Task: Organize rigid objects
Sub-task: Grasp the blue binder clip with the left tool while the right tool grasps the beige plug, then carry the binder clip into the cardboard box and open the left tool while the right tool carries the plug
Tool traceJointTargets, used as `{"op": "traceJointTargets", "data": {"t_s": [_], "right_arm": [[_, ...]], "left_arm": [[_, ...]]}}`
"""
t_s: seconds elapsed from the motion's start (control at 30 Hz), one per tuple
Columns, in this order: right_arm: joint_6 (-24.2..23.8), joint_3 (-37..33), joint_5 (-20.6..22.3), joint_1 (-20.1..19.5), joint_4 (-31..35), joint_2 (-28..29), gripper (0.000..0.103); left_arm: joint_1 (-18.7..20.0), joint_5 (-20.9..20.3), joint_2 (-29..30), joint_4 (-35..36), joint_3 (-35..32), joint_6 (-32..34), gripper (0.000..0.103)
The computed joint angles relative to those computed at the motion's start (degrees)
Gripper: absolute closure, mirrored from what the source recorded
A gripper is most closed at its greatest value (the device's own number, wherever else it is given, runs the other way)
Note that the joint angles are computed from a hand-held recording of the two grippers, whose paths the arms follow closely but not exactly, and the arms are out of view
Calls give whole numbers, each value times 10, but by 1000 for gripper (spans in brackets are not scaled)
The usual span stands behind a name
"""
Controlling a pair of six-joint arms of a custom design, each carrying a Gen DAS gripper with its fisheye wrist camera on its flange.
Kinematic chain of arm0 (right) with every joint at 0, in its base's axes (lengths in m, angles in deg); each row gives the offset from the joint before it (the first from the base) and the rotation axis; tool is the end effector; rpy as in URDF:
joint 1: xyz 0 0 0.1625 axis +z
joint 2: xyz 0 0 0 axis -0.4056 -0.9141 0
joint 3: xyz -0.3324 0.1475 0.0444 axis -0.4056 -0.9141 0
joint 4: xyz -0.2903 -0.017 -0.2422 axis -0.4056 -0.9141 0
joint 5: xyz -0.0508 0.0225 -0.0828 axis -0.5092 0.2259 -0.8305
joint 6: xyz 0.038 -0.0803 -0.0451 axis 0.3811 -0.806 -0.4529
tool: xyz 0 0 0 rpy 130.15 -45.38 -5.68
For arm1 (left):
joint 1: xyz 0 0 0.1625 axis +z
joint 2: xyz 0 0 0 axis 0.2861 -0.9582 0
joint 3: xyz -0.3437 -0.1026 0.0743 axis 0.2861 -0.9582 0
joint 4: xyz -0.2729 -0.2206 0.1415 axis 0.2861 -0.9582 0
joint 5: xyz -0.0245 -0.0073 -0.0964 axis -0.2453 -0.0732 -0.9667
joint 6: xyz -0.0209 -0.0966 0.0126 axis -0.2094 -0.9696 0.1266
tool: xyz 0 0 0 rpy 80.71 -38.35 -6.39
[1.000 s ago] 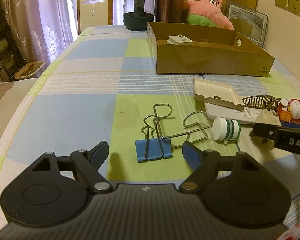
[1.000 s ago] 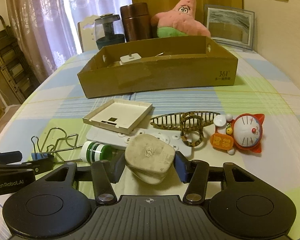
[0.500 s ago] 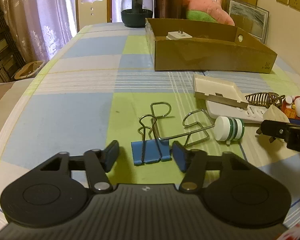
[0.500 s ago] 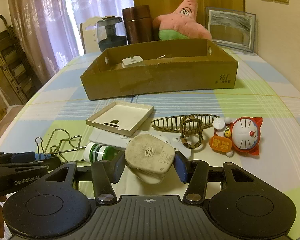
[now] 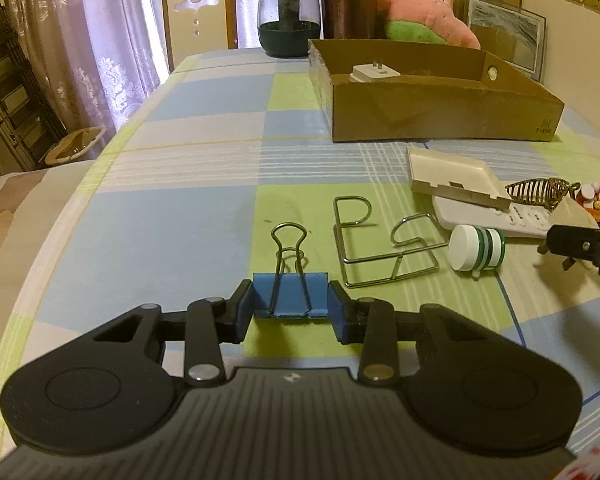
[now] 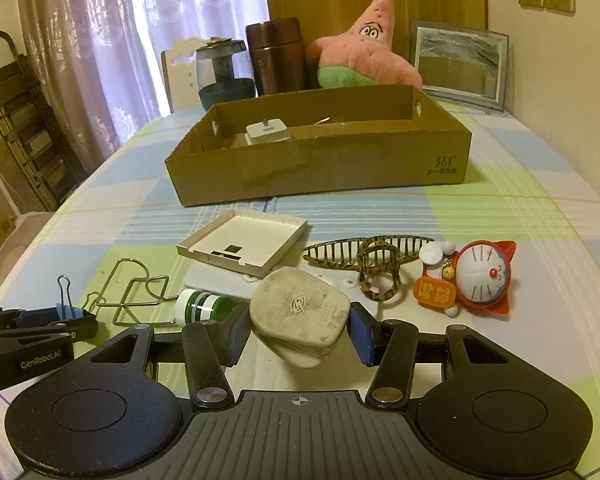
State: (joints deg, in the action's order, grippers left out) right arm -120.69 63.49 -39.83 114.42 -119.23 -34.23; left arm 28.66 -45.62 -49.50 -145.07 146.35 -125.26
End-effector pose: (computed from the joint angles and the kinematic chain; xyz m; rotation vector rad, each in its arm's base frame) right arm 0.1304 -0.5198 0.0391 1.0668 -2.5384 0.7312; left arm -0.0868 -0.4132 0.0747 -0.1420 1.9373 -1.0022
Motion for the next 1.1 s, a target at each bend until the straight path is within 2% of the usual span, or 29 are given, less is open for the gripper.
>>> {"op": "traceJointTargets", "data": {"t_s": [0.13, 0.27, 0.53, 0.67, 0.8, 0.97, 1.1], "right_arm": [[-1, 7, 3, 0, -3, -10, 54], [1, 14, 7, 2, -3, -21, 54], [7, 20, 16, 9, -5, -45, 54], [8, 18, 19, 10, 1, -58, 54], [2, 8, 20, 12, 10, -66, 54], [-2, -30, 20, 16, 37, -63, 54], [-6, -78, 14, 23, 69, -51, 54]], "left_arm": [[-7, 3, -14, 50, -5, -33, 69], [-20, 8, -23, 68, -8, -41, 69], [-41, 8, -23, 21, -25, 13, 69], [-45, 7, -6, -69, -39, 96, 69], [-40, 6, 27, -190, -65, 213, 69], [-23, -9, 73, -336, -117, 375, 69], [-3, -27, 103, -413, -166, 480, 69]]}}
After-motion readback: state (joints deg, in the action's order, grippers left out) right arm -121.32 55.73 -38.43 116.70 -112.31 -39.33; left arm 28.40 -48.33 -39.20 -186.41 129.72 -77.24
